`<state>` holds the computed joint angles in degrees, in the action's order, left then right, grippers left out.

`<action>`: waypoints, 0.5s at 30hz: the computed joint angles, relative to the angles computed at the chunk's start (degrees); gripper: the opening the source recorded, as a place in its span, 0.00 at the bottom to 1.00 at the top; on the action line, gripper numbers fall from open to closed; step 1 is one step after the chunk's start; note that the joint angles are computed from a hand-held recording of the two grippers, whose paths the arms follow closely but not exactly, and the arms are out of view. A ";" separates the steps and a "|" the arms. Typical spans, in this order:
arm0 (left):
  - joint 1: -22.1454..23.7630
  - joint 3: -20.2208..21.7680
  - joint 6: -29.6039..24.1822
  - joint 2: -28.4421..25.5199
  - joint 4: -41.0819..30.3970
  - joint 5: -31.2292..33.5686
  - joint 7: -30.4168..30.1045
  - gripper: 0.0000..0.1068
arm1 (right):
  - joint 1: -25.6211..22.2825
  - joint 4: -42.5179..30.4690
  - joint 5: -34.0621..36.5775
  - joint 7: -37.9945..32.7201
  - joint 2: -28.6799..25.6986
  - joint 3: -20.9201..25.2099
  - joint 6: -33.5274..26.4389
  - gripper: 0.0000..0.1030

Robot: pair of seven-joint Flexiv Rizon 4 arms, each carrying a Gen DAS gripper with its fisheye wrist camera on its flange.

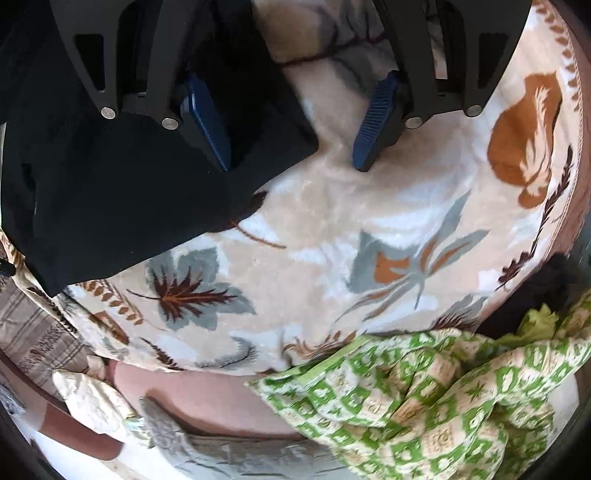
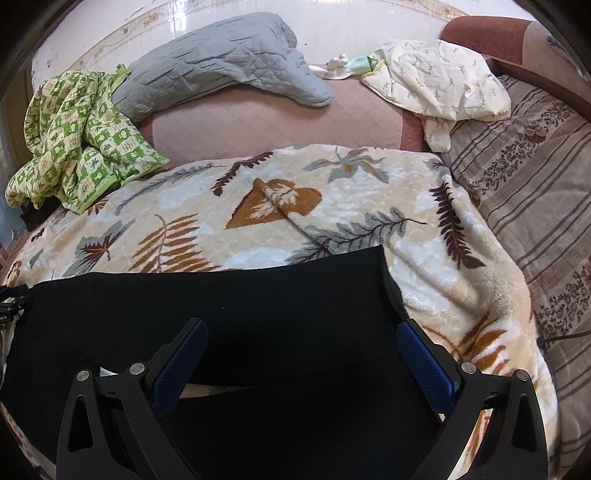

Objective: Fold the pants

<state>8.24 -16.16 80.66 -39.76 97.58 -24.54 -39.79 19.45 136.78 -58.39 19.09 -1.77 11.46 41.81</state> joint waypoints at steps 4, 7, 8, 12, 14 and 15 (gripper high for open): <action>-1.82 0.35 -1.22 -3.01 -3.33 0.54 0.11 0.26 | 0.09 -0.31 0.07 -0.18 -0.63 -0.14 0.51 0.99; -3.74 1.86 -0.99 -4.79 -5.74 0.81 -2.38 0.06 | -0.14 0.26 0.06 0.27 0.18 -0.17 0.71 0.99; -3.47 0.80 0.08 -5.29 -5.98 0.55 -2.52 0.05 | -0.49 0.97 -0.46 1.14 1.26 -0.20 0.79 0.99; -6.97 3.18 3.73 -5.65 -6.90 2.67 -5.92 0.04 | -4.46 5.38 -4.68 6.44 7.72 -1.11 3.25 0.99; -11.26 8.05 4.21 -6.03 -8.92 4.38 -10.27 0.04 | -7.85 7.31 -7.21 7.46 10.70 -2.44 6.90 0.99; -13.95 11.13 4.64 -6.23 -9.96 5.26 -13.31 0.04 | -10.87 8.76 -10.81 8.71 12.63 -4.28 11.08 0.99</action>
